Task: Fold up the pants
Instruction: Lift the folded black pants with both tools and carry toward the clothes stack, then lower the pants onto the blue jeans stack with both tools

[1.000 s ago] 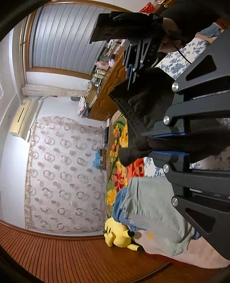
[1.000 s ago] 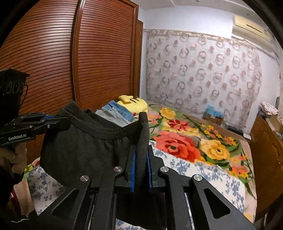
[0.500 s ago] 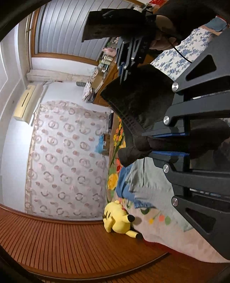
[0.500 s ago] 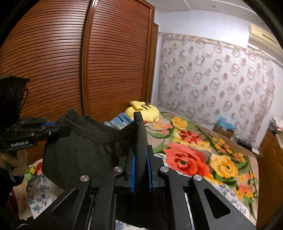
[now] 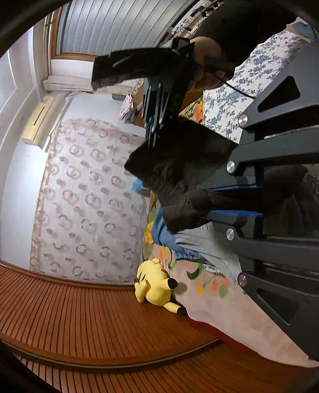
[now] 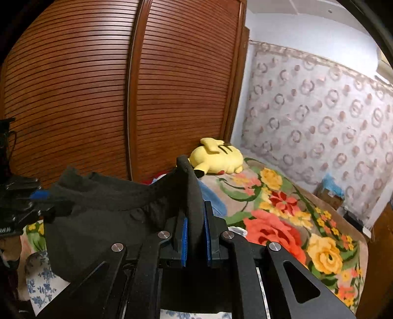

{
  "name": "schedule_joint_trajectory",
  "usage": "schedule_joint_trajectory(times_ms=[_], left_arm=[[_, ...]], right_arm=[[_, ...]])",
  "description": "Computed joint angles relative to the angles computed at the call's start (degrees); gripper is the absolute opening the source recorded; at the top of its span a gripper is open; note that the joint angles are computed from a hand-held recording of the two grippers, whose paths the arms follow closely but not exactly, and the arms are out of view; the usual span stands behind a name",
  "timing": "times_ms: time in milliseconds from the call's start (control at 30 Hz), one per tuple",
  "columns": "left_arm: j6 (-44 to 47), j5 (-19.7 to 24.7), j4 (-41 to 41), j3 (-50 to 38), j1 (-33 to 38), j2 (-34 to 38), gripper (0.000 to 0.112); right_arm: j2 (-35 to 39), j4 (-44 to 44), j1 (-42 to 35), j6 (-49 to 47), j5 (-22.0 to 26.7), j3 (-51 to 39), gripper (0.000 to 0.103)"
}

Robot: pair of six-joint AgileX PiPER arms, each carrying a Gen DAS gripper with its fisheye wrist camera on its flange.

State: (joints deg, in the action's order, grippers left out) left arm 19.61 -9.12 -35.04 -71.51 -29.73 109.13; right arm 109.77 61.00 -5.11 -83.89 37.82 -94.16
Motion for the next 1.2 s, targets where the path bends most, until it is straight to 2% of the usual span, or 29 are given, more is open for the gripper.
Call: schedule_joint_trajectory(times_ms=[133,300,533,600,667,900,967,1067,1133,1200], left_arm=[[2.13,-0.65,-2.94,0.14,0.24,0.26,0.013],[8.65,-3.34,-11.04,1.61,-0.96,-0.10,0.013],[2.69,-7.61,-8.91,5.03,-1.67,-0.73,0.013],[3.85,-6.55,-10.84,4.30,-1.44,0.24,0.013],[9.57,-5.60,-17.04,3.11,-1.30,1.40,0.013],[14.20,-5.64,-22.65,3.64,-1.09,2.40,0.014],[12.75,-5.74,-21.73,4.09,-0.98,2.32,0.014],[13.99,-6.05,-23.72,4.02,-1.06,2.65,0.017],[13.45,-6.33,-23.47,4.11,-1.11,2.78,0.019],[13.14,-6.89,-23.54,4.30,-1.18,2.97,0.022]], right_arm=[[5.68,-2.74,-0.80,5.28,5.57,-9.45,0.011],[12.55,-5.38,-0.96,11.99,11.02,-20.47,0.011],[15.95,-7.50,0.77,13.73,11.56,-25.29,0.011],[17.12,-8.82,1.37,15.22,12.09,-27.11,0.011],[19.03,-11.77,2.35,17.81,12.22,-30.47,0.011],[21.26,-15.77,3.57,23.00,12.28,-34.35,0.011],[21.21,-16.15,3.54,23.91,12.28,-34.62,0.015],[18.74,-14.57,3.81,22.31,9.52,-30.27,0.022],[17.36,-13.41,3.62,21.51,8.45,-27.84,0.037],[16.41,-10.93,2.56,19.64,10.18,-26.24,0.037]])
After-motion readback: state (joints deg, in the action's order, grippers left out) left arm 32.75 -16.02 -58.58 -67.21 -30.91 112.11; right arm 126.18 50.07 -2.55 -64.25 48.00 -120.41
